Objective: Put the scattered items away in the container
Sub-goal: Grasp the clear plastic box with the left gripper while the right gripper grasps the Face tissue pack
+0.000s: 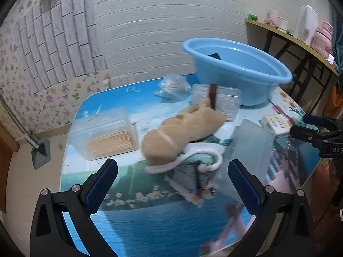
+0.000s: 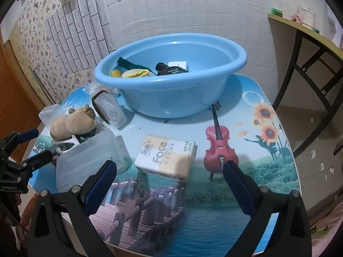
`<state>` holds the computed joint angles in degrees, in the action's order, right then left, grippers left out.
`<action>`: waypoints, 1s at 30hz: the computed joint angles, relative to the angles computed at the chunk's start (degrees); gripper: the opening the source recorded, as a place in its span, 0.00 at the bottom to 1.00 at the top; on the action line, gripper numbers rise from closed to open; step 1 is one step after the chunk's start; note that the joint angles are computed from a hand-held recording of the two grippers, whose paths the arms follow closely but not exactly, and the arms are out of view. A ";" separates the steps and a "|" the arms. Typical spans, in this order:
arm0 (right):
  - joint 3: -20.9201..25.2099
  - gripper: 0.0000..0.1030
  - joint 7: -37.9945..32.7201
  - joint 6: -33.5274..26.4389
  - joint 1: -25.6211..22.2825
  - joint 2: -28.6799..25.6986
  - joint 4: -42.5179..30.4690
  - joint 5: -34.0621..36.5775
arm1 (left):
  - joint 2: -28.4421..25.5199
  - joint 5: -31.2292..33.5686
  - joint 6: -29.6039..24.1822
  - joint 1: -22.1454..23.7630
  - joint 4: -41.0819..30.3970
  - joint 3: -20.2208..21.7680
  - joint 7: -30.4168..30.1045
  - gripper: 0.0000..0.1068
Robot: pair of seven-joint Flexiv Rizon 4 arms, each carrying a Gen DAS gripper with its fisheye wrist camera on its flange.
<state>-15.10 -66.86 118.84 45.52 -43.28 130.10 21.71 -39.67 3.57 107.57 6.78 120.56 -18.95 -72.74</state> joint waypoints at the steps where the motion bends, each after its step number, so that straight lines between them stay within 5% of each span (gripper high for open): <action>1: 0.11 0.98 0.05 -0.05 -0.18 -0.02 -0.01 -0.04 | -0.07 -0.10 0.06 0.16 -0.01 0.14 -0.12 0.96; 22: -3.48 0.96 4.31 -5.89 2.14 -1.26 -1.46 -3.31 | -2.15 -2.18 2.86 1.55 -3.62 4.06 -4.61 0.96; 30: -5.25 0.96 6.88 -8.01 3.18 -2.06 -2.46 -5.39 | -4.80 -2.10 -0.53 4.28 -8.12 0.87 -4.30 0.96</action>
<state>-20.34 -59.98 110.83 48.70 -45.34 127.64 16.32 -44.47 1.47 107.04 11.06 112.44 -18.08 -77.04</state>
